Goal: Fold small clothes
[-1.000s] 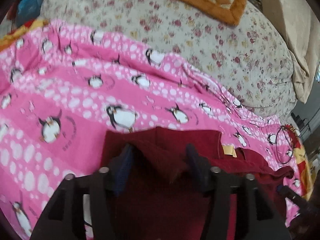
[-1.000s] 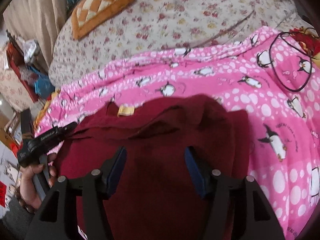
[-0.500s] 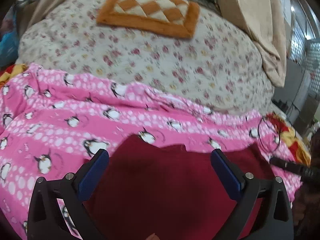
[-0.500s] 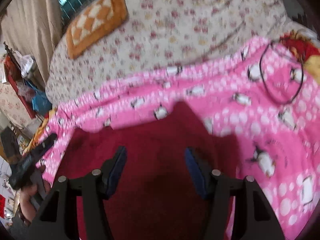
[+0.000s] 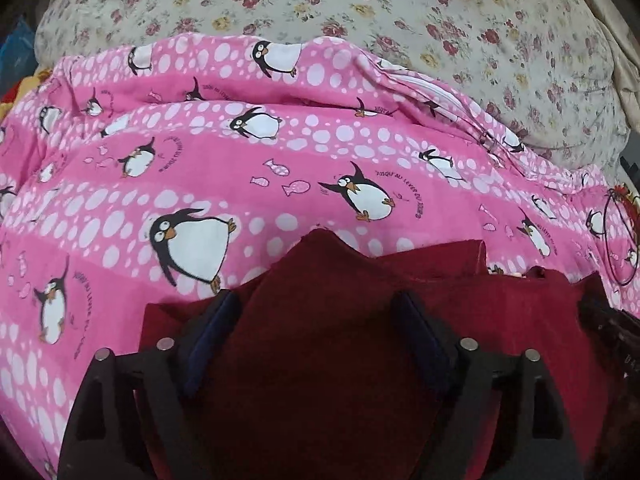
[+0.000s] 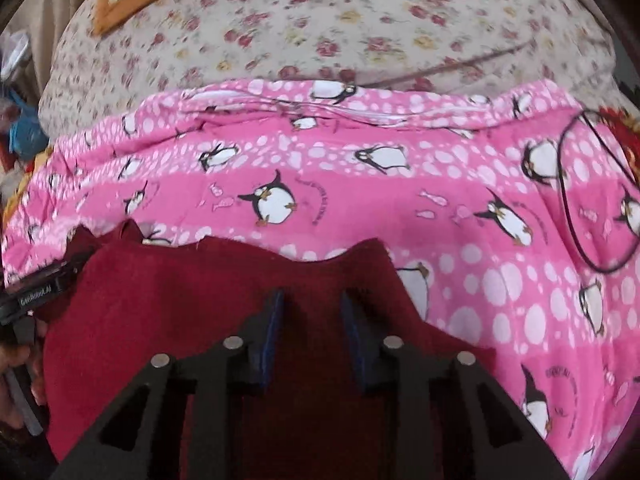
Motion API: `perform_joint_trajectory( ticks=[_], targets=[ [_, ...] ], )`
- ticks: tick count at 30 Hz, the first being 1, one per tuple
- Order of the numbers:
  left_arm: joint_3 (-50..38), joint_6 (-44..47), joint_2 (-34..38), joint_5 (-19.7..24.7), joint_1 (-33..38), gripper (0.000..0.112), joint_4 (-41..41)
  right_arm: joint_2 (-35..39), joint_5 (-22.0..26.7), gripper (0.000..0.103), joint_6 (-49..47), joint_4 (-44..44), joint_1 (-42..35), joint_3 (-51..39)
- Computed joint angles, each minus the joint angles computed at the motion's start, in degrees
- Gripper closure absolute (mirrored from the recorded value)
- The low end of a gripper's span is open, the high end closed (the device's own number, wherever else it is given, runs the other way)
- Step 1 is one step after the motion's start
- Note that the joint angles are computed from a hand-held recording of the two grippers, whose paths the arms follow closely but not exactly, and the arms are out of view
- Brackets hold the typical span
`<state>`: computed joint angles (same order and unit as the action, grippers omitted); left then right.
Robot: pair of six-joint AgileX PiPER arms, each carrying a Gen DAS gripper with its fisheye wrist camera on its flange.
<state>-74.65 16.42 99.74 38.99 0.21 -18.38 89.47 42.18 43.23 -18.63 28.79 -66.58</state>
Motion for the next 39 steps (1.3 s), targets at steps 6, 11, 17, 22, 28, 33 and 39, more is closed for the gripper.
perform_joint_trajectory(
  ticks=[6,11,17,22,28,33,39],
  targets=[
    [-0.1,0.2,-1.0,1.5,-0.5,0.047,0.8,-3.2,0.2,0.066,5.0,-4.4,2.2,0.7],
    [6.3,6.0,-10.6,1.7,4.8,0.062,-7.3,-10.8,2.5,0.065,15.3,-16.0,14.5,3.3],
    [17.0,0.5,-15.4,-7.7,-0.9,0.054,2.1,-7.5,11.7,0.048,13.8,-13.5,22.8,2.1],
    [15.5,9.0,-14.4,-3.5,4.4,0.049,-8.1,-6.5,11.2,0.041,11.8,-11.0,21.4,2.8],
    [16.7,22.5,-21.9,11.2,20.6,0.054,-21.1,-11.6,4.2,0.042,15.6,-17.5,26.0,4.7],
    [22.4,31.6,-27.9,22.8,34.9,0.054,-26.5,-4.5,6.0,0.041,4.6,-8.1,24.5,1.6],
    [34.8,40.4,-36.8,30.4,45.7,0.054,-27.4,-4.7,6.4,0.036,8.0,-13.6,26.6,1.6]
  ],
)
